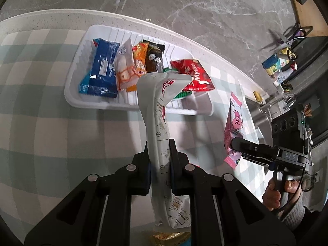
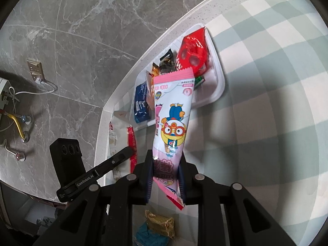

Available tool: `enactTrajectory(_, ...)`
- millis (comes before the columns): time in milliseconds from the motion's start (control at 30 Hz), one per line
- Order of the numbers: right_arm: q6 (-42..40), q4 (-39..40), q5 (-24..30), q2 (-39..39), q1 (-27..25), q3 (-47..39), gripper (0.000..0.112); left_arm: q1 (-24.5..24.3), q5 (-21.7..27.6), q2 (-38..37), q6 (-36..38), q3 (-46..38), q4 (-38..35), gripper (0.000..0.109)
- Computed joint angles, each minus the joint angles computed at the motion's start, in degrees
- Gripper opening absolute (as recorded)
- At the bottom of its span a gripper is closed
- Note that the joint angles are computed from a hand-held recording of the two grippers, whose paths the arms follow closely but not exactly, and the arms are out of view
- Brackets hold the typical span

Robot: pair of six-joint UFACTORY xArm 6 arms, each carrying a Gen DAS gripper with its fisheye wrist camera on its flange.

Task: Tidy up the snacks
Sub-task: 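Carry the red-striped bag with the left tool while the right tool carries the pink bag to the tray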

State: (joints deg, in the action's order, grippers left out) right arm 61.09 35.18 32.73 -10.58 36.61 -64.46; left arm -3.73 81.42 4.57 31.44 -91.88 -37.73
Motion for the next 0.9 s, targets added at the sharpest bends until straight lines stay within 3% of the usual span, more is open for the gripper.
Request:
enactTrajectory(500,-7.33,4.2,1.3,5.47,-3.65,-4.59,0.023,-0.67,-0.6,7.94,-3.6,-10.52,-0.29,0.012)
enactTrajectory(900,-13.43,6.47,3.25,13.11,-7.35,-11.68,0.023,-1.92,0.76,20.12,-7.76,-27.56,1.01,0.012)
